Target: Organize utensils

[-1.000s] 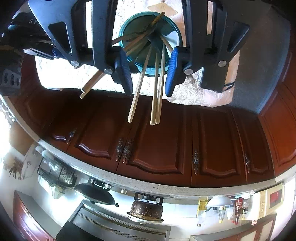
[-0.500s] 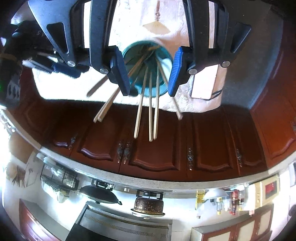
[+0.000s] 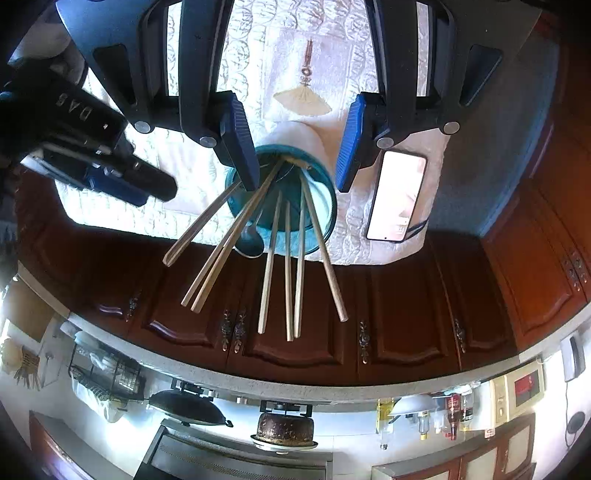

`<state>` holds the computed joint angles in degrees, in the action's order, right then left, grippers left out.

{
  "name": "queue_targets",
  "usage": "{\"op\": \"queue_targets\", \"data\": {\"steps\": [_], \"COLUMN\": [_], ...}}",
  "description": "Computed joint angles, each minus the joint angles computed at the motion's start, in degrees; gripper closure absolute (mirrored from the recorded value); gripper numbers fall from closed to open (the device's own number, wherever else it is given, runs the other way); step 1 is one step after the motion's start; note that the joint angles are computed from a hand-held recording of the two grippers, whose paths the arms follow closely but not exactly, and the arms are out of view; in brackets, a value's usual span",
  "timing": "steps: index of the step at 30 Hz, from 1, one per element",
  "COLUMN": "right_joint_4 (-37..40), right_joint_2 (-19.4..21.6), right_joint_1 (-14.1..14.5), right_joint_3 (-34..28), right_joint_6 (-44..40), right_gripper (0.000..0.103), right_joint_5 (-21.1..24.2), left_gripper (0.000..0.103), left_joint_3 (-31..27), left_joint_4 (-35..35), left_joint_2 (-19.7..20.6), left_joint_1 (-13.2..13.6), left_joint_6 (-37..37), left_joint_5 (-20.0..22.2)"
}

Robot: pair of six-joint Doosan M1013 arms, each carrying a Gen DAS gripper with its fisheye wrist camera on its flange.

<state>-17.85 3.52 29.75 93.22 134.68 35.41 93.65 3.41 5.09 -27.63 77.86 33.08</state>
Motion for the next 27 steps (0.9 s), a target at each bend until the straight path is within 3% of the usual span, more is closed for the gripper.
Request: {"op": "queue_targets", "data": {"steps": [20,27], "right_joint_4": [-4.5,-4.8], "right_joint_2": [1.1,1.2], "right_joint_1": [1.2,0.9], "right_joint_3": [-1.5,-1.1], "right_joint_6": [2.9,4.0], "right_gripper": [0.059,0.059], "right_joint_5": [2.9,3.8], "left_gripper": [0.061,0.061], "left_joint_3": [1.7,2.4], "left_joint_4": [9.1,6.3], "left_joint_2": [-0.2,0.1], "left_joint_1": [-0.9,-1.5], "left_joint_6": [-9.8,-7.4], "left_joint_5": [-1.8,-1.4]}}
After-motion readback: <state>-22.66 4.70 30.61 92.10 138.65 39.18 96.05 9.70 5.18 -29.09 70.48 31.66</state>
